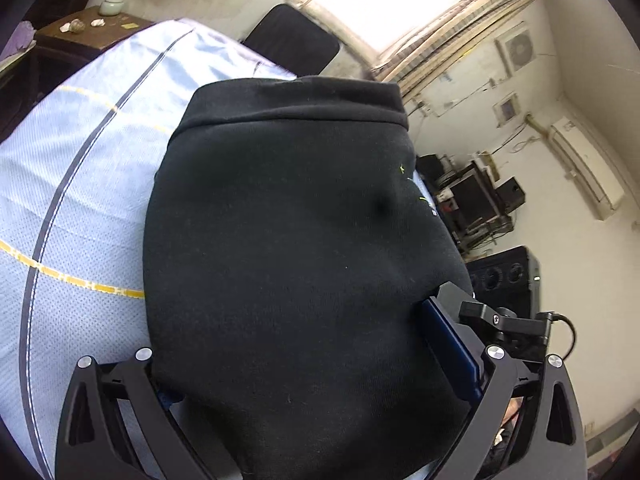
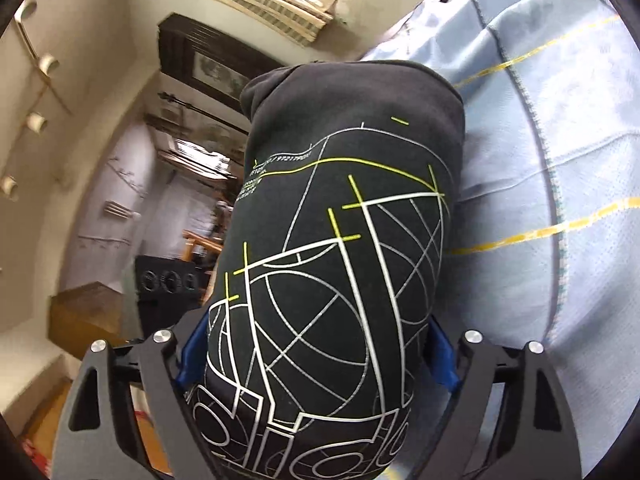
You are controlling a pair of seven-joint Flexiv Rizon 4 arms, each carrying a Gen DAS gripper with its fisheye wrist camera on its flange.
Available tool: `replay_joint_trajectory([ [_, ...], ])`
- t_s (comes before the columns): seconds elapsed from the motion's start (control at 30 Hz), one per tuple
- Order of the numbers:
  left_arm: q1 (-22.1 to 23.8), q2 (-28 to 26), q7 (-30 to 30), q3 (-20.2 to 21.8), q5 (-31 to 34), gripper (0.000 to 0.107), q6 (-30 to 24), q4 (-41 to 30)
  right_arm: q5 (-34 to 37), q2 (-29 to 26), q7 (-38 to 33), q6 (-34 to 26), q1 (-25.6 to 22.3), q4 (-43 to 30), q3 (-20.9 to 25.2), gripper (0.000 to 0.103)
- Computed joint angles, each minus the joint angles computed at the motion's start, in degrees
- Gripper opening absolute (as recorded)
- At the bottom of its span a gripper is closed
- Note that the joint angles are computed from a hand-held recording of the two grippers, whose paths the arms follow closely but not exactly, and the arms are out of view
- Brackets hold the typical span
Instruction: Fold large clothes
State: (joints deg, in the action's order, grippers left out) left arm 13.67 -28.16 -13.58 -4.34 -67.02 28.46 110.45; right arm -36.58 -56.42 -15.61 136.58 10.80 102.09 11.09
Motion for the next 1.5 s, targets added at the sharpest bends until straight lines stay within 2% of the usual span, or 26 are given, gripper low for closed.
replay_joint_trajectory([
  [0.17,-0.8,6.9,3.7,1.2,-3.4,0.099,-0.1,5.5,0.0,1.3,1.6,6.5,-0.4,3.0,1.5,0.081],
  [0.3,-1.6,13.7,5.1,4.2,-3.7,0.099,-1.7,10.2,2.9,6.3,-1.2,10.5,1.9,9.1,0.4,0.081],
  [0.37,-2.0,18.8,6.4,6.3,-4.0,0.099,-2.4,13.6,4.3,8.4,-2.4,12.9,3.0,12.0,0.7,0.081],
  [0.63,-1.8,38.0,10.1,15.7,0.5,0.099,-5.7,26.5,15.0,17.6,-11.6,21.6,12.5,24.5,3.1,0.081],
  [0.73,-1.0,43.6,12.1,18.7,2.0,0.099,-5.0,30.7,17.0,18.7,-14.5,24.1,15.6,26.8,3.9,0.081],
  [0.8,-0.4,45.6,12.7,19.9,2.7,0.099,-3.8,32.7,17.0,18.2,-16.4,25.5,17.4,27.8,4.2,0.082],
  [0.87,0.4,45.8,13.1,20.5,3.2,0.099,-2.0,33.9,15.7,16.6,-16.1,25.5,17.8,26.8,4.2,0.082],
  [0.97,0.7,42.6,14.2,19.4,1.9,0.099,1.8,34.3,11.8,13.8,-13.6,23.6,16.9,23.6,3.8,0.081],
  [1.1,-1.5,33.7,16.1,14.6,-3.8,0.099,9.7,33.6,10.3,10.1,-11.4,18.9,15.8,22.1,2.5,0.081],
  [1.17,-2.9,26.5,15.3,11.8,-5.4,0.099,13.7,32.1,12.4,9.4,-10.3,14.3,15.6,22.9,2.1,0.081],
  [1.23,-1.8,20.3,12.9,10.3,-3.3,0.1,11.6,30.0,15.2,9.3,-9.5,8.1,15.7,24.1,1.5,0.08],
  [1.27,-1.6,18.8,13.1,10.5,-3.7,0.1,9.2,29.3,15.1,8.8,-9.6,7.7,15.0,24.3,2.0,0.076],
  [1.33,-1.8,19.0,16.5,10.0,-6.8,0.1,10.1,30.1,14.5,9.1,-11.0,7.2,14.3,25.0,2.6,0.077],
  [1.5,-0.5,17.7,15.6,10.3,-6.1,0.1,7.8,29.5,19.0,10.4,-14.1,4.3,16.2,24.7,2.7,0.08],
])
